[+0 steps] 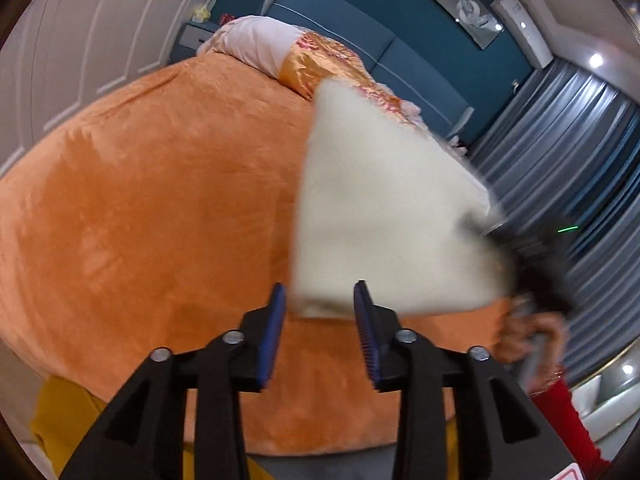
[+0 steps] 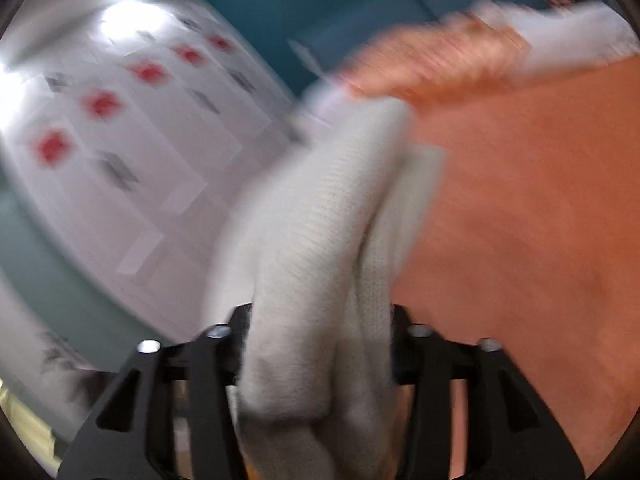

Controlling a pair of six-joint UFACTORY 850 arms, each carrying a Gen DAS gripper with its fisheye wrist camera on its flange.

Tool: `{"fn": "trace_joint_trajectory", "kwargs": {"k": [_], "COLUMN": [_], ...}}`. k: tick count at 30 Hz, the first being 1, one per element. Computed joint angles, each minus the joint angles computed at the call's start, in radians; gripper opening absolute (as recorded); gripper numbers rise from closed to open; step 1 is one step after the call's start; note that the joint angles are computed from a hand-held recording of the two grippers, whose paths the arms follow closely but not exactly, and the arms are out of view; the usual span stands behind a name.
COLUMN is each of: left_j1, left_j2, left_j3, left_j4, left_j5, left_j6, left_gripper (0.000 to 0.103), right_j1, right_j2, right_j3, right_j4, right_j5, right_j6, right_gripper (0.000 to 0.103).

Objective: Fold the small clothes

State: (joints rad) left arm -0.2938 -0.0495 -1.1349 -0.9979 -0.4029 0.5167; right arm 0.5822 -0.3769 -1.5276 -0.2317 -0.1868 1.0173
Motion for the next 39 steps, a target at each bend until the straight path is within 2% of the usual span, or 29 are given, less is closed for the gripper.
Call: {"fn": "trace_joint_trajectory", "kwargs": {"k": [1,2,3,4,5,6,9,11,14,16,19,20,22,24,28,30,33,35,37,39], "left_j1": [-0.019,-0.012,-0.018,-0.043,-0.044,-0.06,-0.082,-0.103,-0.142,-0.151,-0.167,-0.167,-0.163,-0.16,-0.147,-0.13,-0.112,-0.128,-0.151,-0.163], "left_j2": [-0.021,-0.016,-0.012,-0.029,-0.025,-0.039,-0.092,-0.139,-0.212,-0.25,-0.282,-0.29,-0.299,-0.311,-0.324,-0.33,-0.343,-0.341,-0.325,-0.311], "left_j3": [-0.015,-0.005,0.003,-0.006,-0.003,-0.01,-0.044,-0.081,-0.136,-0.152,-0.16,-0.161,-0.165,-0.176,-0.191,-0.195,-0.204,-0.206,-0.197,-0.186], "left_j4": [0.075,0.129,0.2,0.305,0.401,0.454,0.473,0.532,0.762,0.881,1.122,1.162,1.187,1.21,1.261,1.224,1.146,1.237,1.345,1.385], "left_j5": [0.018,0.017,0.025,0.049,0.048,0.057,0.066,0.071,0.05,0.039,0.012,0.01,0.002,-0.01,-0.027,-0.036,-0.046,-0.061,-0.081,-0.081], "left_j6": [-0.063,-0.092,-0.141,-0.216,-0.277,-0.301,-0.278,-0.319,-0.494,-0.586,-0.801,-0.835,-0.854,-0.882,-0.969,-0.956,-0.892,-0.948,-1.027,-1.064], "left_gripper": [0.034,0.034,0.034,0.034,0.034,0.034,0.034,0.035,0.035,0.035,0.035,0.035,0.035,0.035,0.028,0.019,0.019,0.019,0.019,0.019], "right_j1": [-0.015,-0.019,-0.019,-0.015,-0.006,0.006,0.048,0.051,0.049,0.036,0.011,0.01,0.003,0.008,0.022,0.026,0.01,0.004,0.011,0.025], "right_j2": [-0.046,-0.069,-0.068,-0.048,-0.009,0.008,0.0,-0.021,-0.058,-0.065,-0.091,-0.094,-0.104,-0.106,-0.042,-0.027,-0.086,-0.096,-0.078,-0.055], "right_j3": [-0.015,-0.011,0.016,0.05,0.106,0.126,0.073,0.03,-0.02,-0.008,0.0,0.004,0.018,0.021,0.068,0.087,0.066,0.083,0.092,0.099], "right_j4": [-0.024,-0.087,-0.129,-0.148,-0.209,-0.258,-0.29,-0.276,-0.269,-0.228,-0.136,-0.128,-0.075,-0.079,-0.135,-0.151,-0.006,0.041,-0.017,-0.103], "right_j5": [-0.105,-0.183,-0.22,-0.215,-0.171,-0.169,-0.279,-0.309,-0.336,-0.331,-0.338,-0.338,-0.321,-0.309,-0.235,-0.218,-0.266,-0.245,-0.239,-0.254], "right_j6": [0.073,0.178,0.262,0.315,0.383,0.41,0.308,0.224,0.191,0.167,0.117,0.114,0.066,0.057,0.11,0.133,-0.002,-0.024,0.044,0.134], "right_gripper": [0.05,0.041,0.038,0.035,0.034,0.034,0.033,0.033,0.034,0.034,0.04,0.04,0.037,0.014,0.013,0.013,0.013,0.014,0.014,0.015]}}
